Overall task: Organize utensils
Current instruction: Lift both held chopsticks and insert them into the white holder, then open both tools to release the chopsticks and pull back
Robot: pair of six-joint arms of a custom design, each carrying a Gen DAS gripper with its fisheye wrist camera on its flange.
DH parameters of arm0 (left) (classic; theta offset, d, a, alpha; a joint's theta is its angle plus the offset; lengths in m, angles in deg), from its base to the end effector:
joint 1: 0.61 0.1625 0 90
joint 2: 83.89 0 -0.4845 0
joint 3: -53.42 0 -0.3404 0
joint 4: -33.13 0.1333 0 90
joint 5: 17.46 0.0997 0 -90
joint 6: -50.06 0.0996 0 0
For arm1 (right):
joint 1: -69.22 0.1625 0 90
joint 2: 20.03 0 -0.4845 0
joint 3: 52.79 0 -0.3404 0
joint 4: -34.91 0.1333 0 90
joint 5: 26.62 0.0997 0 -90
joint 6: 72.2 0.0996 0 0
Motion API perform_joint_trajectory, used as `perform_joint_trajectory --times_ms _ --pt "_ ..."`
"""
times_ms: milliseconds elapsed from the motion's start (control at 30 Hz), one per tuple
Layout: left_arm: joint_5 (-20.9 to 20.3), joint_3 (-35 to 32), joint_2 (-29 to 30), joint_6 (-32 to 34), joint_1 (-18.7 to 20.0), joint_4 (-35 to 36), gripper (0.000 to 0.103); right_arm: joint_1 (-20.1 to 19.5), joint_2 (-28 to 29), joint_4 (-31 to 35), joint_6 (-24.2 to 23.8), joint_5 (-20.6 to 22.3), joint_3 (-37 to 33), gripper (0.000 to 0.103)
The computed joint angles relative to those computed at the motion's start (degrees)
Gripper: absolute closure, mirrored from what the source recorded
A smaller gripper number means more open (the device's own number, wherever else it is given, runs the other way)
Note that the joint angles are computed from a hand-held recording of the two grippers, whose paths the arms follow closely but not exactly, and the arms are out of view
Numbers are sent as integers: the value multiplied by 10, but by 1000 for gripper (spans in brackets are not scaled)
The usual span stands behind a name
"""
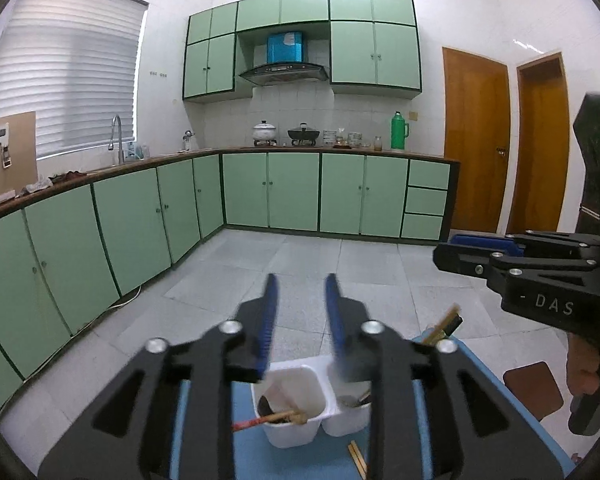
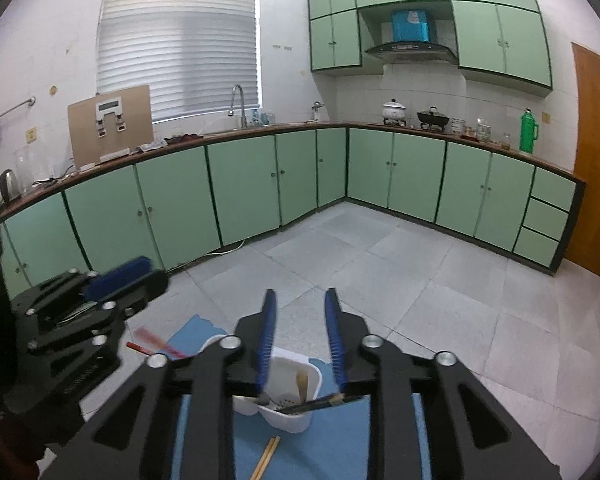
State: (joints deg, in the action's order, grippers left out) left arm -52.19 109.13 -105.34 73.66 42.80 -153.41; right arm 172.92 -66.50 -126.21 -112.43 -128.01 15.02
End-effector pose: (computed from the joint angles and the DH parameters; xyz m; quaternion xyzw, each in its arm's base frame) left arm -0.4543 -0.7259 0.2099 0.2397 0.7583 -0.5281 0.2977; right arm 0.2974 -0.7403 0.4030 0.3721 -0.8234 0.3870 0.1837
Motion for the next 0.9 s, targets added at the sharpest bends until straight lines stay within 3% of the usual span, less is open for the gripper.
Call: perform_joint_trajectory --times_ms 100,267,400,500,633,733,900 --pt "8 35 -17 1 -8 -28 64 -1 -13 -34 -3 -7 24 53" --pt "31 121 -47 -1 -32 -92 50 -9 -55 -110 -9 -7 102 32" --pt "51 220 -78 -56 -52 -119 40 -22 -99 -176 -15 -2 196 18" --pt "67 303 -100 -136 -64 -107 32 -36 -127 -225 -11 -4 274 9" --pt "83 380 -117 -225 -70 -68 28 -56 -148 -256 -19 -22 357 6" --pt "71 443 -134 -340 -64 -7 28 -72 -159 -248 12 -28 400 6" --pt "66 502 -142 -455 -55 68 28 -98 -161 -255 53 -40 453 6"
